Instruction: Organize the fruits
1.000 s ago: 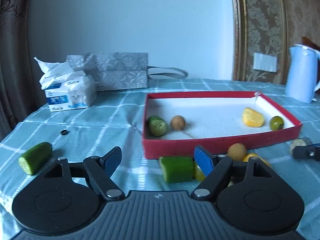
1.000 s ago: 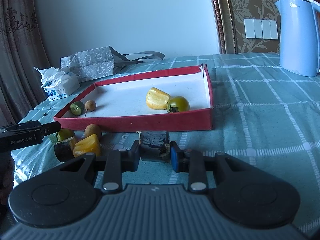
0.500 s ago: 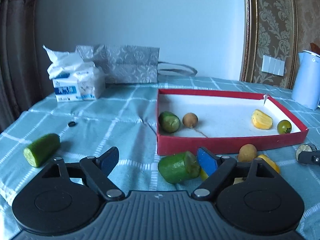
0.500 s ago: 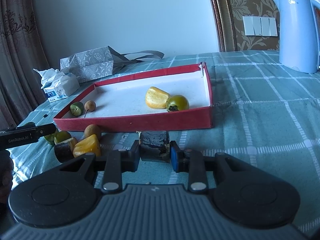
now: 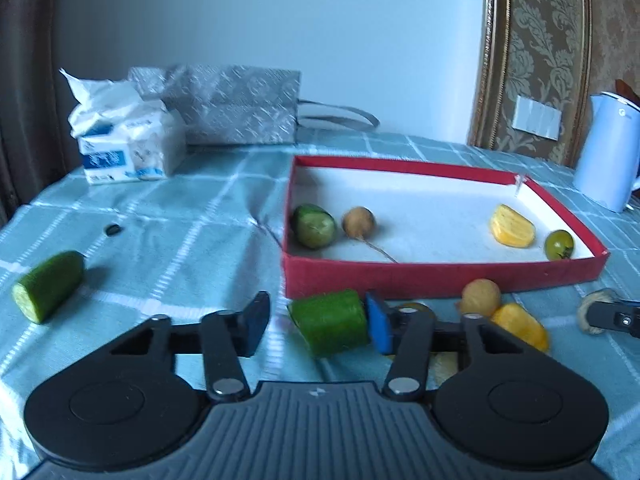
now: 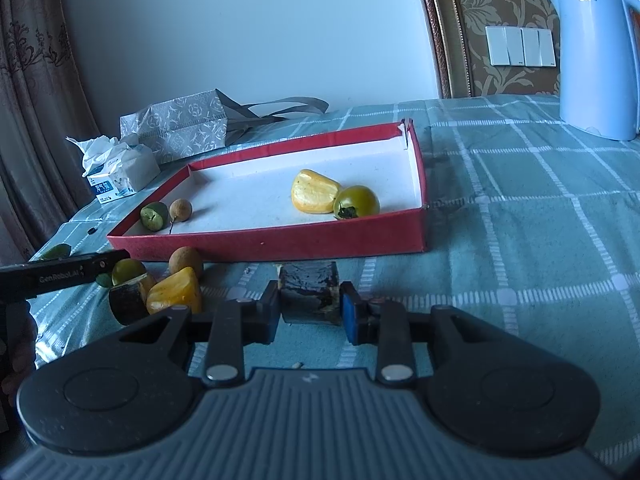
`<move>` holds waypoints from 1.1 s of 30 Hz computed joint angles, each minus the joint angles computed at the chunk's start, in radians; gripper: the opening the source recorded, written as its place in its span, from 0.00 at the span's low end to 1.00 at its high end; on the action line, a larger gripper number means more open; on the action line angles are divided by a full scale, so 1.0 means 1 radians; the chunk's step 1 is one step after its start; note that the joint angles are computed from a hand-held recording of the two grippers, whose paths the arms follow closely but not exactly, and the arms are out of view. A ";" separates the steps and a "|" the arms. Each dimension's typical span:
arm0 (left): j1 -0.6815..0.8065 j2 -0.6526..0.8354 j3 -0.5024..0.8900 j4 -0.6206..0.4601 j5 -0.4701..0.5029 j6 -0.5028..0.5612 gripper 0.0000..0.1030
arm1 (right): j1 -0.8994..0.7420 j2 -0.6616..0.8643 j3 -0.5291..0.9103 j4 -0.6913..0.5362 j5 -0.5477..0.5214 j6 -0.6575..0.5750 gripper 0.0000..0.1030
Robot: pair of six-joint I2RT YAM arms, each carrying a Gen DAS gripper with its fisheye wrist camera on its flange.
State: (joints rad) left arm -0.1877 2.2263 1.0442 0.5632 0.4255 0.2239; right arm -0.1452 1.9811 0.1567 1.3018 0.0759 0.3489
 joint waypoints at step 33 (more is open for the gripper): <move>0.041 -0.070 -0.148 0.174 0.006 -0.061 0.15 | 0.020 0.005 -0.013 0.034 0.026 -0.017 0.28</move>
State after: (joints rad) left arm -0.1472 2.1561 0.8966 0.7367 0.4310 0.1629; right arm -0.1250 1.9865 0.1433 1.3356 0.1018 0.3320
